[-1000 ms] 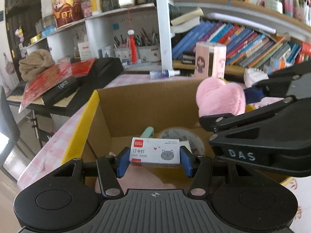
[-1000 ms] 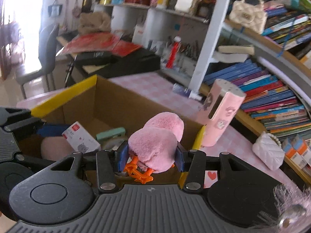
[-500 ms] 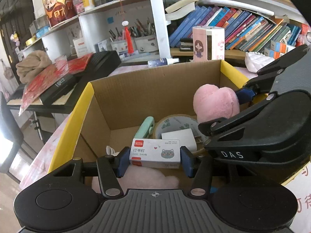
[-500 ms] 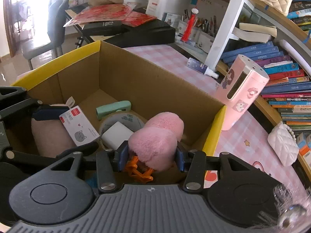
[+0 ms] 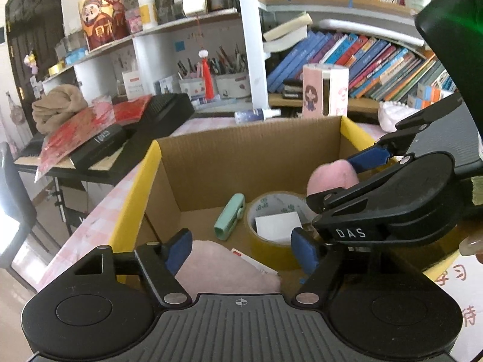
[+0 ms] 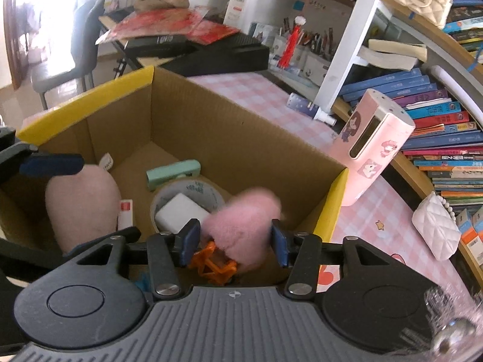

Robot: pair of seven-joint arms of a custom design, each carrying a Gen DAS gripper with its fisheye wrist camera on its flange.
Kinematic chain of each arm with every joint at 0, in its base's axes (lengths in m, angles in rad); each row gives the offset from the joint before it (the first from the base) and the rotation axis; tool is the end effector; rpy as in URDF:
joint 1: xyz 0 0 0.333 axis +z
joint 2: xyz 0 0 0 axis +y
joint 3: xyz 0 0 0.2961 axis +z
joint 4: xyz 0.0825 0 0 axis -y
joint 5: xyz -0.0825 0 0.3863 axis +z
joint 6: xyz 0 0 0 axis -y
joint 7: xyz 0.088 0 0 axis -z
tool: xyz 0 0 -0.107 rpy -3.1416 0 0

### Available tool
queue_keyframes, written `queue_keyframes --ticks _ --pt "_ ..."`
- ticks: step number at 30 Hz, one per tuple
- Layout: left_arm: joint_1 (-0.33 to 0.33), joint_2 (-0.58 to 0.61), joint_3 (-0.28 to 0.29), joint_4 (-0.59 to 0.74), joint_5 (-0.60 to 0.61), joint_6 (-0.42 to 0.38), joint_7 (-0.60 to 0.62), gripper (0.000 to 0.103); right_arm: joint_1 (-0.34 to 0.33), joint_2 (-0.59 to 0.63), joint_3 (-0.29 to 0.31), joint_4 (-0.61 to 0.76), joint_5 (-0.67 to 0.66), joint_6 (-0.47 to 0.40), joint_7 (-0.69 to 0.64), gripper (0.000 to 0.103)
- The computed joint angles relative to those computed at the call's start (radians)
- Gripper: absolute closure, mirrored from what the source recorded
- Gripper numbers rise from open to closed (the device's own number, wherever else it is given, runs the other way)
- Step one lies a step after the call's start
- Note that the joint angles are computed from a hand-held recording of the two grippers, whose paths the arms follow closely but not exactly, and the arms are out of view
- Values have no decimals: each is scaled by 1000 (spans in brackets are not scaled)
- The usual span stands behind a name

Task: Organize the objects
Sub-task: 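Lower both tools into the yellow box and open to release staple box and chick, then lift both open tools up out of the yellow box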

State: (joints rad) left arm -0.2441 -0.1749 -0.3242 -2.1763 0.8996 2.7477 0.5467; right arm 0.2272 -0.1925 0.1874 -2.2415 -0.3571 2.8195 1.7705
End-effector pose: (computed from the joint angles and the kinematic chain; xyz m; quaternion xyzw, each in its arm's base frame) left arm 0.4408 -0.3278 0.5131 -0.5361 0.7129 -0.3184 0.3208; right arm 0.4874 0.2385 0.5141 -0.7972 0.4620 -0.2855 0.2638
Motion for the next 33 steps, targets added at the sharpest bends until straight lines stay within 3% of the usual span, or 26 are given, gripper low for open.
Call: queue_keyframes --ticks 6,13,19,23,27,33 --pt "20 -73 -10 -49 32 48 -58 18 -59 -79 51 -57 -66 62 153 48" --pt "64 -182 -43 -118 58 94 -123 8 -204 -242 186 -152 -148 108 391 38" --pt "72 -273 -50 -198 -11 114 -97 5 -279 -407 274 -244 -110 107 492 32" --pt "53 -334 -44 -256 -95 110 -51 4 -300 -516 324 -304 -65 80 533 27" --pt "36 -400 -44 -314 -167 102 -6 2 -315 -636 384 -358 -34 15 587 16" --pt "14 -484 -44 -382 -253 89 42 1 -266 -779 431 -421 -3 -136 683 9"
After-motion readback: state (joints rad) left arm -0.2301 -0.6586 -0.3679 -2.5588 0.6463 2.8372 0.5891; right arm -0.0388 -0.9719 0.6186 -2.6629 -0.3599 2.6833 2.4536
